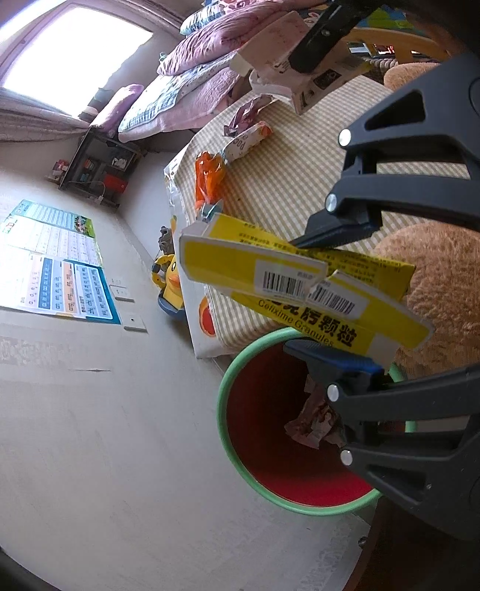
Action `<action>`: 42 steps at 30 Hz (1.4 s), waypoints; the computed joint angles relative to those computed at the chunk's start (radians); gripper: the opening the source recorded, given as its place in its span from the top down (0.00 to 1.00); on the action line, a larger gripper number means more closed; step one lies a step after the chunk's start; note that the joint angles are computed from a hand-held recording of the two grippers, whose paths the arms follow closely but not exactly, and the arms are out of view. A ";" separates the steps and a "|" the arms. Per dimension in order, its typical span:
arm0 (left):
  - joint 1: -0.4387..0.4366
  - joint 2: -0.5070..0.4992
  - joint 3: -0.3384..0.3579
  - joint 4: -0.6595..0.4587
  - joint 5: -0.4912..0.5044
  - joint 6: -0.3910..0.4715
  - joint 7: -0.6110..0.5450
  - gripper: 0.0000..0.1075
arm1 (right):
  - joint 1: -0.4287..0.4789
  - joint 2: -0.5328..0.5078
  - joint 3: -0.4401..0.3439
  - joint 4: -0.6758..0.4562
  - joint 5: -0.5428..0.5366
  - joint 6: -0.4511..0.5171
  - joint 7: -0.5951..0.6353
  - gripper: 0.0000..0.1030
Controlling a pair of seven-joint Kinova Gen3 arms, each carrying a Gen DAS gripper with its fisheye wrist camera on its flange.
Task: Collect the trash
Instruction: 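Carry the yellow wrapper over the bucket with the left tool while the right tool carries the pink carton there, then open both tools over the bucket to drop yellow wrapper and pink carton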
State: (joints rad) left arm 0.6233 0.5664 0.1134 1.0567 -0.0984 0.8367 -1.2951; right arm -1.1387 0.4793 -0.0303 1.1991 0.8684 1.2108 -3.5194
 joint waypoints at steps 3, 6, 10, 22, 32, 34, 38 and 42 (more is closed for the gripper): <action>-0.011 0.001 -0.006 0.002 0.004 0.001 0.008 0.57 | 0.011 0.024 -0.004 -0.043 -0.016 0.000 0.052 0.78; -0.018 -0.003 -0.012 0.012 0.003 -0.007 0.021 0.57 | 0.020 0.048 0.003 -0.084 -0.039 -0.006 0.108 0.78; -0.026 -0.013 -0.027 0.032 -0.012 -0.024 0.043 0.57 | 0.028 0.079 0.020 -0.140 -0.069 -0.026 0.179 0.78; -0.079 -0.025 -0.059 0.072 -0.060 -0.036 0.119 0.57 | 0.059 0.214 0.071 -0.382 -0.209 -0.049 0.449 0.78; -0.133 -0.016 -0.048 0.089 -0.038 -0.022 0.118 0.57 | 0.086 0.353 0.113 -0.637 -0.347 -0.009 0.663 0.78; -0.146 -0.016 -0.044 0.093 -0.026 -0.021 0.112 0.57 | 0.090 0.380 0.122 -0.687 -0.370 0.007 0.696 0.78; -0.162 -0.011 -0.039 0.098 -0.009 -0.020 0.105 0.57 | 0.108 0.424 0.132 -0.765 -0.421 0.024 0.752 0.78; -0.173 -0.001 -0.036 0.094 0.005 -0.010 0.096 0.57 | 0.123 0.472 0.141 -0.856 -0.459 0.055 0.801 0.78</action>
State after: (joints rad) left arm 0.4508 0.5652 0.0778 1.1511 -0.0936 0.8270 -1.1993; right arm -1.0152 0.9513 0.1102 0.3429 0.4092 1.2662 -2.7184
